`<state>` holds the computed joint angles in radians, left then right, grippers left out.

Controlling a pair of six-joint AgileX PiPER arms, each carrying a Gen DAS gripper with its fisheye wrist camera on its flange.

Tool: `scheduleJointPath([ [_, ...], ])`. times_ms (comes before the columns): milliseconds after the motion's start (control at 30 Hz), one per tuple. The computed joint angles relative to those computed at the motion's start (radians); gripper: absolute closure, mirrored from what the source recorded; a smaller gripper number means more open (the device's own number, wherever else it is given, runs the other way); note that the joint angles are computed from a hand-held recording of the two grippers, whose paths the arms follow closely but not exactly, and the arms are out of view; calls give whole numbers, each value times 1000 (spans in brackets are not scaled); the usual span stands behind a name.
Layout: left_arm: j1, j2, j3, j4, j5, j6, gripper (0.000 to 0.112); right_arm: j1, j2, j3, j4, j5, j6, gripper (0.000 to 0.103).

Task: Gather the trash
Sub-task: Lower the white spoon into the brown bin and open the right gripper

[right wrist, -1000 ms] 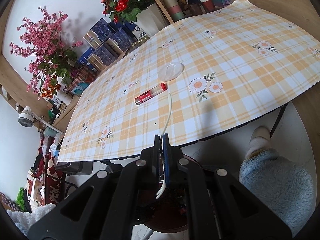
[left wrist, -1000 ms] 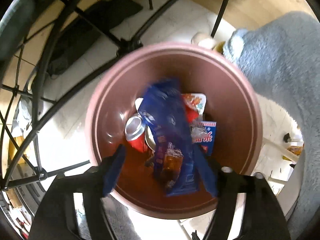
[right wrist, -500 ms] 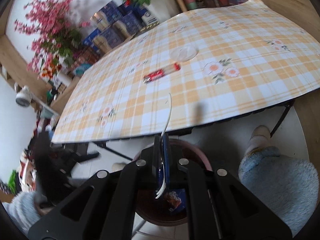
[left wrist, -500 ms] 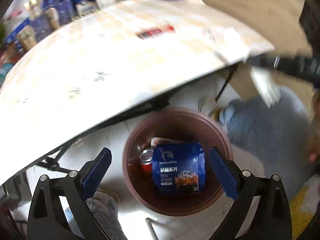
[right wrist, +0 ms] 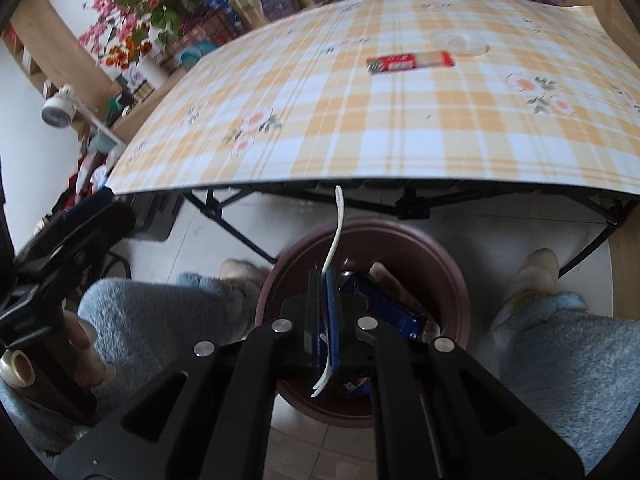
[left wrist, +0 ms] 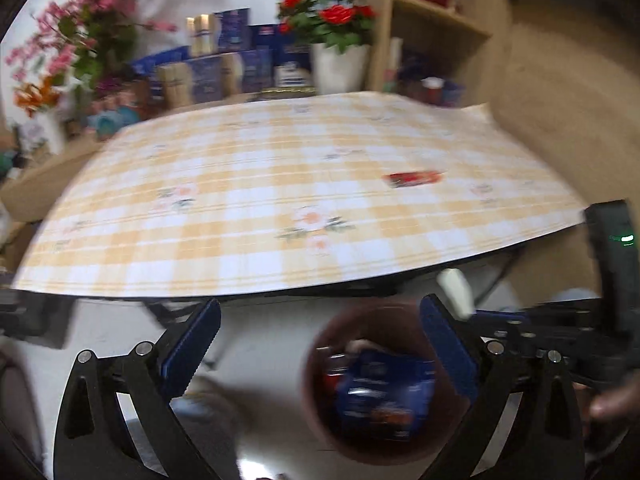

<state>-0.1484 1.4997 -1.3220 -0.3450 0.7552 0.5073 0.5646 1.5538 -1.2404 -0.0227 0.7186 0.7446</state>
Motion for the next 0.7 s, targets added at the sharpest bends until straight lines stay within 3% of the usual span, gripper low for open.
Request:
scheduleJointPath([
  [300, -6, -56, 112, 115, -146, -89, 15, -14, 54, -6, 70, 35, -55, 96],
  [600, 3, -51, 125, 156, -156, -143, 15, -10, 82, -29, 72, 70, -61, 95],
  [667, 13, -50, 123, 128, -146, -122, 15, -10, 84, -34, 67, 76, -57, 90],
  [700, 16, -49, 122, 116, -143, -114, 15, -7, 80, -32, 53, 78, -44, 81],
])
